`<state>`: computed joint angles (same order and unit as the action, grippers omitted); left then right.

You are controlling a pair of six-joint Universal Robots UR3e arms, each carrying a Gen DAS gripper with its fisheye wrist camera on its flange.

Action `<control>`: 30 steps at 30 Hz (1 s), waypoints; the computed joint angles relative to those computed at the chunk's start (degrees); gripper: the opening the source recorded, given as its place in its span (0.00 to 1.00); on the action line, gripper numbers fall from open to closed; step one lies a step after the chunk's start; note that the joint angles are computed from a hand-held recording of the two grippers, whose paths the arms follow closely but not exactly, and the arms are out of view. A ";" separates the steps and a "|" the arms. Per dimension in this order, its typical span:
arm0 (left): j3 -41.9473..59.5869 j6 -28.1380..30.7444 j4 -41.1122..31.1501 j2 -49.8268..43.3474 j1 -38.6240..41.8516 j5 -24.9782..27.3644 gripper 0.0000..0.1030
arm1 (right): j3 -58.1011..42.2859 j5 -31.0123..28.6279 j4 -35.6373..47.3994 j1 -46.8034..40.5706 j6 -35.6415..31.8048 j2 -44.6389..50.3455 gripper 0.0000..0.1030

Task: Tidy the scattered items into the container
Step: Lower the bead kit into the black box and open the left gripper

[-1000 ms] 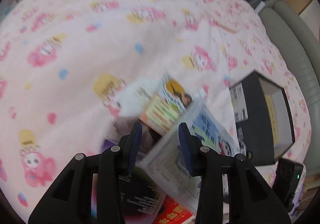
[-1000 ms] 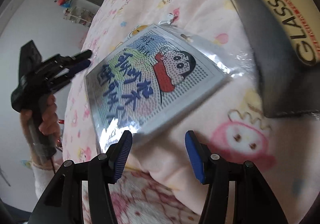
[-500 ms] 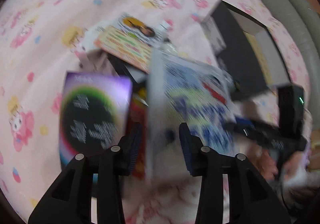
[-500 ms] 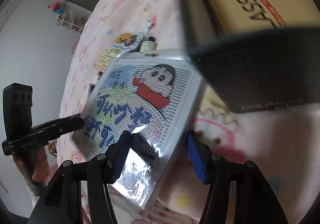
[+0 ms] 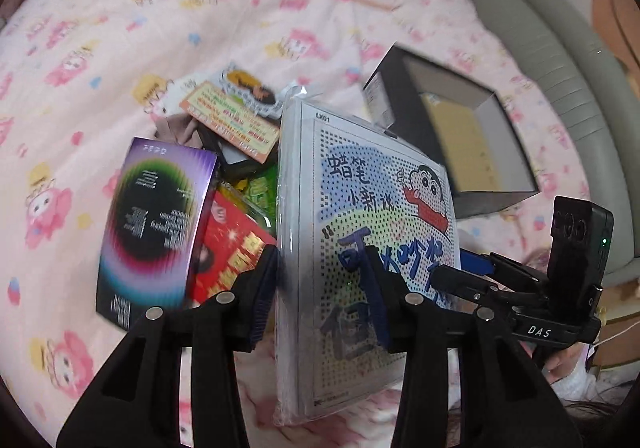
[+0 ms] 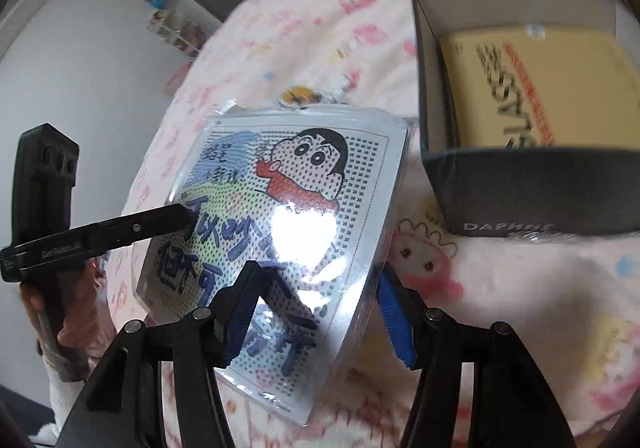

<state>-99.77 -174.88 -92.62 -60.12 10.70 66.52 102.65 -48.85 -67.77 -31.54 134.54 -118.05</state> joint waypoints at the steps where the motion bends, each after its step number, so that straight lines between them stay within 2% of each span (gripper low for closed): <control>1: 0.63 -1.04 -0.18 0.92 -0.56 -0.02 0.40 | -2.08 0.40 3.60 -1.48 -2.62 -0.66 0.54; 3: 2.61 -3.94 0.51 1.54 -2.24 -1.00 0.40 | -6.89 0.96 10.83 -5.52 -8.91 -0.73 0.54; 5: 4.84 -6.74 2.78 0.28 -4.87 -2.27 0.40 | -10.85 1.88 13.75 -8.42 -12.26 1.05 0.54; 8: 7.95 -12.84 11.02 -6.83 -12.23 -1.97 0.40 | -18.14 1.67 20.14 -16.05 -19.57 5.24 0.54; 11: 12.96 -19.89 21.74 -17.69 -21.05 1.81 0.41 | -23.12 1.25 16.67 -18.50 -20.62 10.21 0.54; 12: 15.09 -21.82 23.25 -20.56 -23.19 3.10 0.41 | -25.39 1.02 16.53 -19.30 -21.29 12.07 0.54; 13: 18.18 -23.46 25.34 -25.38 -24.81 3.55 0.41 | -26.76 1.00 12.93 -18.74 -19.59 14.36 0.54; 18: 31.77 -28.19 31.17 -43.89 -29.22 3.19 0.41 | -35.73 0.30 5.93 -20.94 -16.41 24.89 0.54; 20: 38.90 -28.84 30.73 -51.65 -29.98 2.67 0.41 | -36.30 -0.76 -1.95 -19.00 -11.58 29.30 0.54; 22: 45.59 -28.90 28.28 -57.64 -30.77 2.01 0.48 | -37.24 -1.43 -6.74 -17.61 -8.33 33.52 0.54; 24: 51.66 -30.22 26.06 -63.11 -31.66 3.15 0.48 | -35.95 -1.21 -12.51 -15.40 -4.66 36.96 0.54; 26: 57.08 -30.35 23.39 -67.33 -32.41 4.09 0.48 | -38.35 -1.94 -11.98 -15.43 -3.51 42.09 0.54; 30: 65.24 -29.93 18.41 -73.67 -33.85 6.20 0.48 | -36.44 -5.57 -14.42 -14.22 -3.46 43.39 0.54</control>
